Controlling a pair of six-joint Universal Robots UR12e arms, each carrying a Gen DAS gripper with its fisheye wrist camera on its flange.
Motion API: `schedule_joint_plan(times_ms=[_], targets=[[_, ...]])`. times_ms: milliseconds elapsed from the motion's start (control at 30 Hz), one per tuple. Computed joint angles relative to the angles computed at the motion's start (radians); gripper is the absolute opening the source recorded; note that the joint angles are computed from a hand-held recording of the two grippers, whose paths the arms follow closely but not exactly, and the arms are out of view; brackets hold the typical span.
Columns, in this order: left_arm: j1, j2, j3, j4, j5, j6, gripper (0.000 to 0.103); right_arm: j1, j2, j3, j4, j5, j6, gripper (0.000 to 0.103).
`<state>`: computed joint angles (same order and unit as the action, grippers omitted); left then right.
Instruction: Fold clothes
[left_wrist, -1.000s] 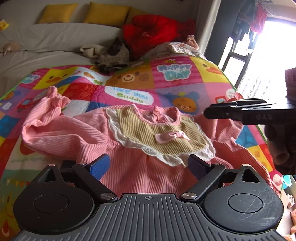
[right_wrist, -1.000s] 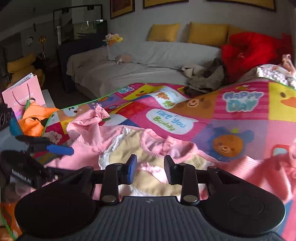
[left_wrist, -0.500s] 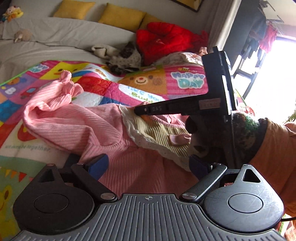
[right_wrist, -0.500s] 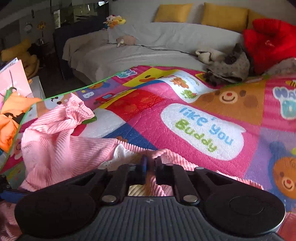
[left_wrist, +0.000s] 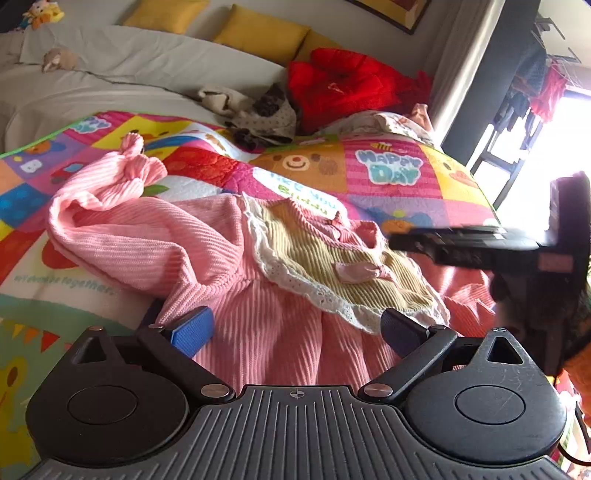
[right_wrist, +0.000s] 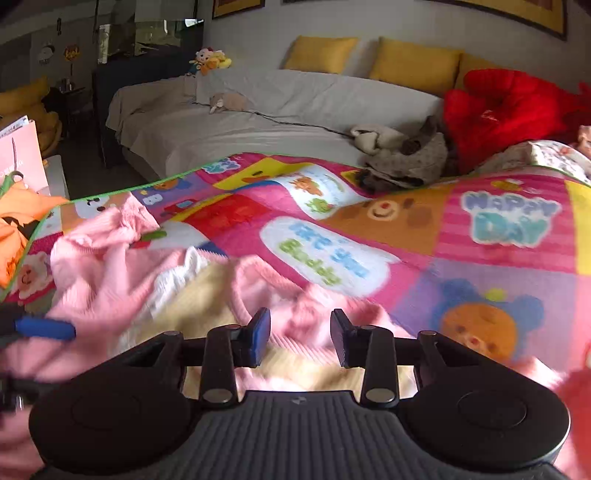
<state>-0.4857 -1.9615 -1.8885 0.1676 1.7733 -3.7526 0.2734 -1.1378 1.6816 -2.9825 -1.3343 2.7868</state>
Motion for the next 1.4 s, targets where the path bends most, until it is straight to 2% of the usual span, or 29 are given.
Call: schedule_joint_plan(times_ms=[100,167,233,300,333,367,433,533,633,700,800,867,900,933,967,1000,1033,1100,1167,1233,1333,1400], targets=[[0.001,0.000,0.000,0.001,-0.002,-0.001,0.101,-0.030,-0.057,0.087,-0.002,-0.071,-0.027,0.036],[0.001,0.000,-0.001,0.003,-0.004,-0.004,0.101,-0.048,-0.080,0.126,0.011,-0.121,0.008,0.036],[0.002,0.000,-0.002,0.007,-0.005,-0.007,0.101,-0.065,-0.090,0.159,-0.022,-0.143,0.027,0.039],[0.003,-0.001,-0.002,0.009,-0.006,-0.009,0.101,-0.071,-0.086,0.190,-0.108,-0.174,0.001,0.057],[0.003,-0.002,-0.002,0.009,-0.007,-0.010,0.101,-0.074,-0.083,0.204,-0.154,-0.189,-0.015,0.061],[0.002,-0.002,0.000,0.006,-0.004,-0.008,0.101,-0.078,-0.089,0.210,-0.157,-0.188,-0.004,0.064],[0.000,-0.001,0.000,0.002,0.002,-0.004,0.101,-0.088,-0.106,0.218,-0.147,-0.183,0.024,0.064],[-0.001,-0.002,0.000,0.003,0.005,-0.006,0.101,-0.121,-0.141,0.233,-0.190,-0.122,0.101,0.064],[-0.001,-0.002,0.000,0.005,0.006,-0.007,0.101,-0.152,-0.148,0.209,-0.223,-0.139,0.234,0.064],[-0.001,-0.002,-0.001,0.008,0.005,-0.009,0.101,-0.154,-0.128,0.178,-0.246,-0.213,0.290,0.064],[-0.001,-0.003,-0.002,0.013,0.004,-0.012,0.101,-0.138,-0.064,0.110,-0.287,-0.343,0.213,0.064],[0.001,-0.003,-0.004,0.019,0.001,-0.015,0.101,-0.121,-0.012,0.052,-0.274,-0.427,0.107,0.064],[0.002,-0.003,-0.005,0.022,-0.001,-0.018,0.101,-0.120,0.003,0.031,-0.252,-0.440,0.089,0.064],[0.002,-0.003,-0.006,0.026,-0.002,-0.020,0.101,-0.127,0.008,0.012,-0.200,-0.417,0.110,0.064],[0.003,-0.003,-0.007,0.030,-0.004,-0.023,0.101,-0.134,0.011,-0.007,-0.144,-0.388,0.136,0.051],[0.004,-0.003,-0.009,0.035,-0.007,-0.027,0.101,-0.141,0.006,-0.017,-0.094,-0.346,0.172,0.022],[0.005,-0.003,-0.011,0.041,-0.010,-0.030,0.101,-0.143,-0.006,-0.020,-0.067,-0.306,0.207,0.014],[0.007,-0.004,-0.014,0.051,-0.015,-0.037,0.101,-0.144,-0.039,-0.002,-0.106,-0.207,0.237,0.007],[0.009,-0.005,-0.014,0.058,-0.018,-0.042,0.101,-0.146,-0.083,0.019,-0.163,-0.047,0.283,0.005],[0.009,-0.005,-0.017,0.065,-0.021,-0.048,0.101,-0.136,-0.105,0.015,-0.208,0.077,0.300,0.004],[0.013,-0.007,-0.021,0.081,-0.027,-0.059,0.101,-0.093,-0.099,-0.018,-0.236,0.155,0.276,0.004],[0.014,-0.007,-0.023,0.087,-0.028,-0.064,0.101,-0.060,-0.084,-0.042,-0.213,0.159,0.223,0.004]])
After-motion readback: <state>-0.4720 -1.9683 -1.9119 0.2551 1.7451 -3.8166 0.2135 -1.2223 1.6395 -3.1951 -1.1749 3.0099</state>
